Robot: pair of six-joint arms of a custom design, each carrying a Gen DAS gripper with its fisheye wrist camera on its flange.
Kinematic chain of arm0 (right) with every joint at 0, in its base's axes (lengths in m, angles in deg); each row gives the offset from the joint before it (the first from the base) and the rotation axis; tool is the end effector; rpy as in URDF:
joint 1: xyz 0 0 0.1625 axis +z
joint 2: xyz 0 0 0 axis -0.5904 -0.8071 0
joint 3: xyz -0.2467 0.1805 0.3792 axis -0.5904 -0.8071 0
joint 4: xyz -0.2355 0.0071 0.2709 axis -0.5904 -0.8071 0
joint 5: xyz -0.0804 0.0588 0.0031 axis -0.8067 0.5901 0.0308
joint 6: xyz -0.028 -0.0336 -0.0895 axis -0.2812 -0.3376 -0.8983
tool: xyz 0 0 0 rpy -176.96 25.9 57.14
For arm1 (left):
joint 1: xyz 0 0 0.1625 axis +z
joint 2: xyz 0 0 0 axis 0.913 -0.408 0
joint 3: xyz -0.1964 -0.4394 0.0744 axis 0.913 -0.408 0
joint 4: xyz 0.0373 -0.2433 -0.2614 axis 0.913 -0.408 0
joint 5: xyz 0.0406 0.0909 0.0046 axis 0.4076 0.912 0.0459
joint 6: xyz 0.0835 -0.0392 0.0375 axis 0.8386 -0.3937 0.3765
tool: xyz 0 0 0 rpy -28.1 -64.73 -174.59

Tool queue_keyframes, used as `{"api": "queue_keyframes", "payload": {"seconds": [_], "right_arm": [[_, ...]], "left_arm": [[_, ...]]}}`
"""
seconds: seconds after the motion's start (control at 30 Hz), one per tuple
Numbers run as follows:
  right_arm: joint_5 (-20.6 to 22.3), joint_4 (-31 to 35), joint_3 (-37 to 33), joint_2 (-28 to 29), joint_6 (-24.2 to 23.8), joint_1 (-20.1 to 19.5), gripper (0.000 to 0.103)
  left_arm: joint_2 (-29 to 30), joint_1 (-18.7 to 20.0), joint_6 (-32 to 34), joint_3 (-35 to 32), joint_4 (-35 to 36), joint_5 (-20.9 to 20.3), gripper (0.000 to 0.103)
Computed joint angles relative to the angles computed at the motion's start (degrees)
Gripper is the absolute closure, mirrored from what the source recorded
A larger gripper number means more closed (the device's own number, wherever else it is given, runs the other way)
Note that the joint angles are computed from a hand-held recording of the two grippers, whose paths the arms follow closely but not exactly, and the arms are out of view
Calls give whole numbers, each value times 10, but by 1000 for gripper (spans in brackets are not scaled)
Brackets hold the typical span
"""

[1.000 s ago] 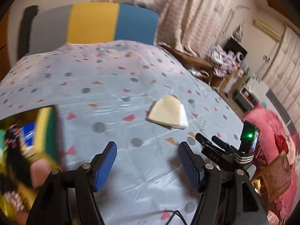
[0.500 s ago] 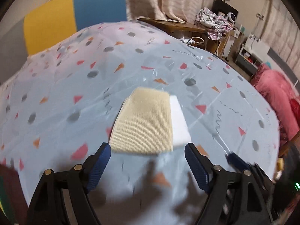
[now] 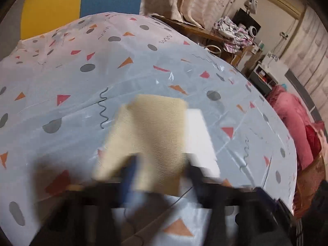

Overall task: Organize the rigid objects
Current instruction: 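Grasp the cream knit cloth edge with the left tool, then grasp the white rectangular sponge with the right tool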

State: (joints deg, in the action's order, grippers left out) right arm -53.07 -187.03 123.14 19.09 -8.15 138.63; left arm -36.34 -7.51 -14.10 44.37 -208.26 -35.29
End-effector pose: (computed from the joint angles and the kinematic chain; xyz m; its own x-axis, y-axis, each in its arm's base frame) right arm 0.2061 -0.5261 0.0992 -0.8988 0.0077 0.4384 -0.3150 0.6840 -0.6580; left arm -0.1721 -0.6365 0.1700 -0.8391 0.2396 -0.4883 0.4361 0.8328 -0.3409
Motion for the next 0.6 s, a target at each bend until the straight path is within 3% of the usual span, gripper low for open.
{"api": "queue_keyframes", "payload": {"seconds": [0.13,0.33,0.47,0.6], "right_arm": [[-5,2,-2,1,-2,1,25],[-9,4,-3,2,-4,2,25],[-50,55,-24,-2,-4,18,25],[-33,105,-52,-13,-18,34,24]], "left_arm": [[-11,-10,26,36,-41,24,82],[-44,-6,17,115,-131,59,85],[-67,3,-16,162,-192,59,85],[-74,10,-34,176,-213,56,85]]}}
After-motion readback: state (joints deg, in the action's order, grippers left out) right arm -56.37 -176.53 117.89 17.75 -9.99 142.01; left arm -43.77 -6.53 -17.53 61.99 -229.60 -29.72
